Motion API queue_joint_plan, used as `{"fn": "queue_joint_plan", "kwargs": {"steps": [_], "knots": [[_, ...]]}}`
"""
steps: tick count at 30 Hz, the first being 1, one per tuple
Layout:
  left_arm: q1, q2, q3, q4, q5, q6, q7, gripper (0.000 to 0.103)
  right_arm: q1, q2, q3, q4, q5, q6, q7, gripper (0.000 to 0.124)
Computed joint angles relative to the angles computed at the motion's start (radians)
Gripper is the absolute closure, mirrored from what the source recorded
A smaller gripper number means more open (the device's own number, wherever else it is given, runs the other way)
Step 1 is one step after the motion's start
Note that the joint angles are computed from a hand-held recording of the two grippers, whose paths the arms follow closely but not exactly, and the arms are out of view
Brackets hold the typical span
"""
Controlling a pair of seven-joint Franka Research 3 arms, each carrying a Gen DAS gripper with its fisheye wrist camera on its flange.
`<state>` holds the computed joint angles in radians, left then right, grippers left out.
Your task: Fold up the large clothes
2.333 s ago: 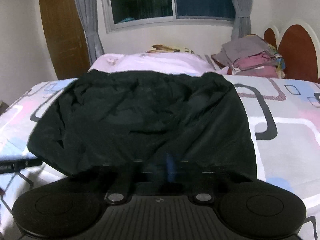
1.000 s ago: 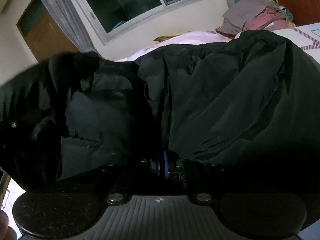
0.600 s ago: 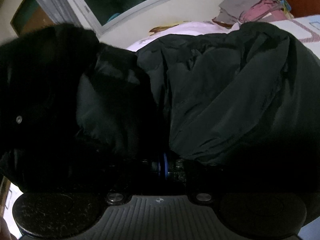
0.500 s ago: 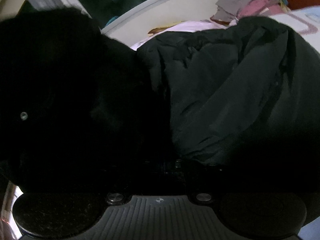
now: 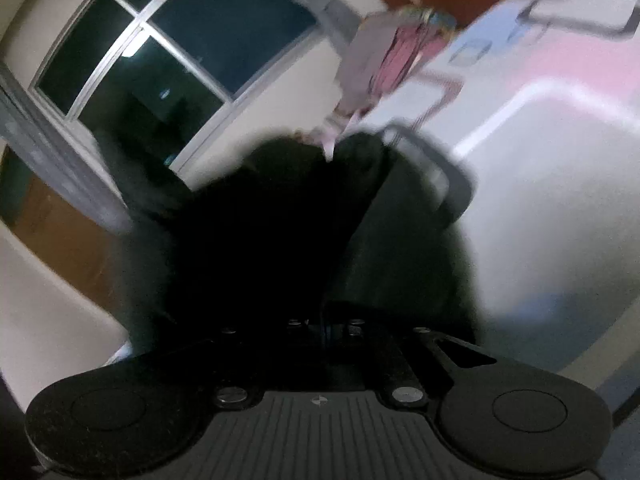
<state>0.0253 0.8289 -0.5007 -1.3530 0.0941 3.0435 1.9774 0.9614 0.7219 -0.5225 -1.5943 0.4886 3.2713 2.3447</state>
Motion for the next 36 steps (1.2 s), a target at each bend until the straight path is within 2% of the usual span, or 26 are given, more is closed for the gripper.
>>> {"fn": "queue_joint_plan", "kwargs": {"steps": [2, 5, 8, 9, 10, 11, 12, 13, 14, 16, 19, 20, 22, 23, 28, 29, 30, 32, 34, 36], "knots": [[-0.002, 0.009, -0.018, -0.002, -0.001, -0.019, 0.009, 0.085, 0.059, -0.009, -0.082, -0.028, 0.014, -0.015, 0.016, 0.121], [-0.003, 0.026, -0.041, 0.015, -0.032, -0.040, 0.004, 0.085, 0.079, -0.082, -0.071, -0.125, 0.021, 0.031, 0.011, 0.120], [-0.017, 0.011, -0.016, -0.001, -0.052, -0.020, -0.033, 0.085, 0.112, -0.086, -0.084, -0.142, 0.059, 0.035, -0.009, 0.117], [-0.014, 0.011, -0.019, -0.003, -0.055, -0.021, -0.037, 0.085, 0.135, -0.091, -0.107, -0.160, 0.083, 0.043, -0.021, 0.109], [-0.016, 0.016, -0.017, 0.009, -0.053, -0.030, -0.039, 0.085, 0.193, -0.079, -0.163, -0.178, 0.108, 0.056, -0.018, 0.079], [-0.019, 0.017, -0.015, 0.019, -0.052, -0.039, -0.040, 0.085, 0.253, -0.055, -0.228, -0.185, 0.158, 0.062, -0.031, 0.065], [-0.023, 0.017, -0.009, 0.023, -0.053, -0.041, -0.043, 0.085, 0.277, -0.053, -0.257, -0.193, 0.167, 0.069, -0.026, 0.065], [-0.030, 0.014, -0.001, 0.022, -0.054, -0.041, -0.051, 0.085, 0.277, -0.054, -0.252, -0.195, 0.186, 0.090, -0.031, 0.065], [-0.021, -0.004, 0.000, 0.000, -0.060, -0.039, -0.055, 0.085, 0.253, -0.056, -0.231, -0.183, 0.192, 0.100, -0.041, 0.065], [-0.087, 0.005, 0.066, 0.037, -0.054, -0.035, -0.124, 0.085, 0.228, -0.059, -0.206, -0.160, 0.197, 0.104, -0.073, 0.065], [-0.110, -0.020, 0.102, 0.001, -0.039, -0.007, -0.185, 0.085, 0.189, -0.045, -0.165, -0.112, 0.200, 0.121, -0.120, 0.065], [-0.098, -0.033, 0.096, -0.026, -0.032, 0.004, -0.191, 0.085, 0.153, -0.031, -0.138, -0.080, 0.193, 0.119, -0.133, 0.065], [-0.085, -0.032, 0.082, -0.027, -0.019, -0.002, -0.198, 0.085, 0.132, -0.024, -0.122, -0.055, 0.167, 0.106, -0.141, 0.065], [-0.076, -0.032, 0.072, -0.028, -0.016, -0.006, -0.198, 0.085, 0.132, -0.011, -0.129, -0.024, 0.212, 0.057, -0.191, 0.065], [-0.071, -0.019, 0.060, -0.002, -0.011, -0.036, -0.199, 0.085, -0.032, -0.006, 0.035, 0.060, 0.112, -0.006, -0.179, 0.065], [-0.067, -0.023, 0.056, -0.010, -0.012, -0.034, -0.196, 0.085, -0.080, -0.013, 0.094, 0.064, 0.092, 0.008, -0.186, 0.077], [-0.064, -0.024, 0.052, -0.012, -0.011, -0.037, -0.189, 0.085, -0.100, -0.017, 0.119, 0.067, 0.084, 0.002, -0.196, 0.091], [-0.050, -0.029, 0.034, -0.015, -0.011, -0.056, -0.162, 0.084, -0.076, -0.013, 0.076, 0.063, 0.050, -0.037, -0.157, 0.104], [-0.014, -0.051, -0.006, -0.045, -0.032, -0.064, -0.130, 0.084, -0.027, -0.002, 0.006, 0.055, 0.033, -0.064, -0.106, 0.107], [0.107, -0.083, -0.138, -0.129, -0.075, -0.060, -0.019, 0.084, 0.010, 0.004, -0.047, 0.042, 0.011, -0.090, -0.061, 0.109]]}}
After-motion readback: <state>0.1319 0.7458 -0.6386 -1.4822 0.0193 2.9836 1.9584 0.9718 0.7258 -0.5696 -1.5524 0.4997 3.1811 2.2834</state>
